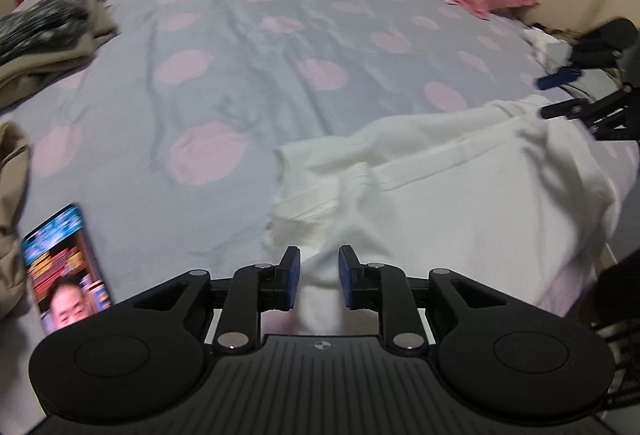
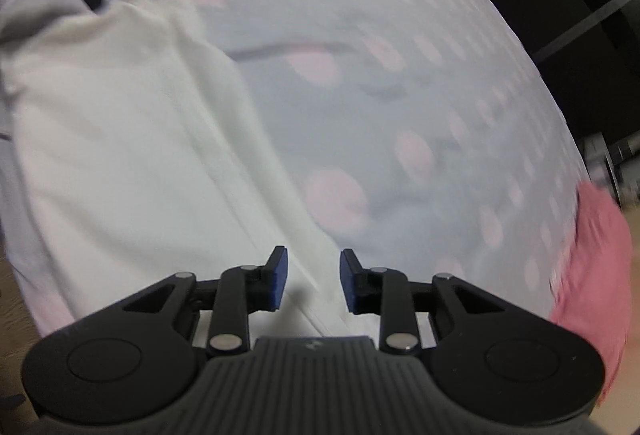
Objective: Fold clothes
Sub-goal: 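Open both grippers and release the folded shirt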
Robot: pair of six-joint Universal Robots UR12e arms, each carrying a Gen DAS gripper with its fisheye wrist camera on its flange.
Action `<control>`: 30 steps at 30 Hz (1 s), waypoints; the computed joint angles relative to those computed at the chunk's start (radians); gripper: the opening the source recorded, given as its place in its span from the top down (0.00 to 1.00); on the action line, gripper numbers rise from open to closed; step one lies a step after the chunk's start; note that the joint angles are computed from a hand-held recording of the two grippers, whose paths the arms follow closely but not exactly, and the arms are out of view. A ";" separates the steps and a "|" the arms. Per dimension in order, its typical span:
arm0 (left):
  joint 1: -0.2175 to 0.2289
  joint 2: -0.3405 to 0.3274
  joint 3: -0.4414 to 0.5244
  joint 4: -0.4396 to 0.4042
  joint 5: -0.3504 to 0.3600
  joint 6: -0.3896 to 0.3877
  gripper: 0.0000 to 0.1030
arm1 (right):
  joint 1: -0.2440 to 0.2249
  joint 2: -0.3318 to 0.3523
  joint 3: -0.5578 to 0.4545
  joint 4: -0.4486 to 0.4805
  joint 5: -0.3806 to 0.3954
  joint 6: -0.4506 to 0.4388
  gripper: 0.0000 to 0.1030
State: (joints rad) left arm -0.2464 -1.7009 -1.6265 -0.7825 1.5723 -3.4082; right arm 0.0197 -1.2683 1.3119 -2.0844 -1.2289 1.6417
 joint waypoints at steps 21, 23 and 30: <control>-0.048 -0.001 0.004 0.056 0.249 0.011 1.00 | 0.059 -0.017 -0.009 0.199 0.314 0.060 0.58; -0.038 -0.001 0.018 -0.033 0.246 -0.055 1.00 | 0.073 0.001 -0.031 0.251 0.331 0.092 0.61; -0.009 0.050 -0.025 -0.058 0.203 -0.162 0.99 | 0.143 0.048 -0.071 0.332 0.300 0.134 0.68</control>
State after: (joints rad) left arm -0.2553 -1.6509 -1.6517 -0.8402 1.7751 -3.5704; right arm 0.1625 -1.2202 1.2407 -1.7520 -0.9288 1.7760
